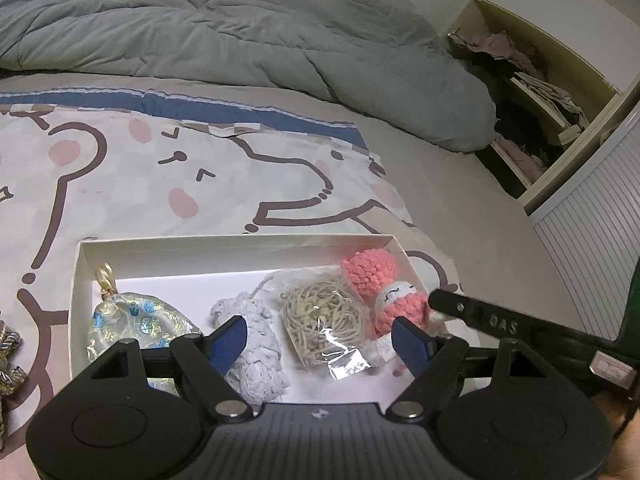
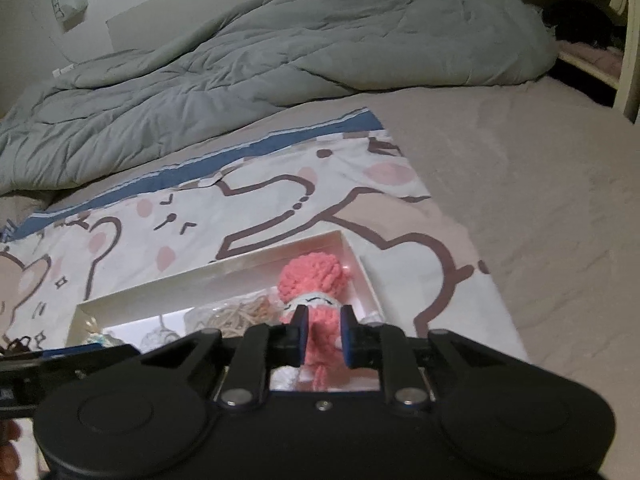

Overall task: Organize objects
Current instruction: 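Open both tools to release the bag and doll, then withdraw from the box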

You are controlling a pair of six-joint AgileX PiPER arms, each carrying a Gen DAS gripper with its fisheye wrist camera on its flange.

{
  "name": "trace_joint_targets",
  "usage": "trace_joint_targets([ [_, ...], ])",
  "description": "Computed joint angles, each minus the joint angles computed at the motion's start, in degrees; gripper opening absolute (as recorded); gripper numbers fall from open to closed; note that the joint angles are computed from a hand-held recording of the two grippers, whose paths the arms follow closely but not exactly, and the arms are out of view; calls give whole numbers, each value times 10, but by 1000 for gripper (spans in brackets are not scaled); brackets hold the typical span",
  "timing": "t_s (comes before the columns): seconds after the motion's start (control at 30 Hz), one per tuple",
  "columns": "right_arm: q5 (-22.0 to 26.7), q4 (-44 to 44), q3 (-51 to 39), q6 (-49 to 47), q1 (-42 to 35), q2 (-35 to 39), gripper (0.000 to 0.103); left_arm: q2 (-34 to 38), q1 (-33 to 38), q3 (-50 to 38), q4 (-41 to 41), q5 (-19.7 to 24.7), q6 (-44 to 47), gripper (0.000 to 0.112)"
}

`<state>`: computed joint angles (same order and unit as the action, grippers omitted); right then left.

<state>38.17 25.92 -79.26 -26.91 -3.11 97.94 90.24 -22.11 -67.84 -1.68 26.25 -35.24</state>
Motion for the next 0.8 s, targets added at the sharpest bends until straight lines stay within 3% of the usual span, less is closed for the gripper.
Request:
trace_joint_targets([
  [0.1, -26, 30, 11, 7, 1, 6, 32, -1, -2, -1, 8, 3, -5, 80],
  [0.27, -59, -32, 28, 39, 37, 16, 39, -1, 0, -1, 5, 7, 0, 80],
  [0.47, 19, -51, -24, 68, 24, 32, 40, 1, 4, 0, -10, 4, 17, 80],
  [0.5, 27, -46, -28, 59, 21, 35, 44, 2, 3, 1, -11, 3, 18, 80],
  [0.53, 31, -57, -32, 61, 24, 39, 55, 3, 3, 1, -15, 1, 23, 80],
  [0.57, 33, -79, -33, 72, 31, 44, 57, 4, 3, 1, -17, 0, 25, 80],
  [0.7, 1, -134, -10, 90, 59, 52, 55, 10, 6, 1, -24, -1, 31, 80],
  [0.8, -25, -113, 5, 82, 53, 51, 53, 10, 12, 2, -32, -1, 40, 80],
])
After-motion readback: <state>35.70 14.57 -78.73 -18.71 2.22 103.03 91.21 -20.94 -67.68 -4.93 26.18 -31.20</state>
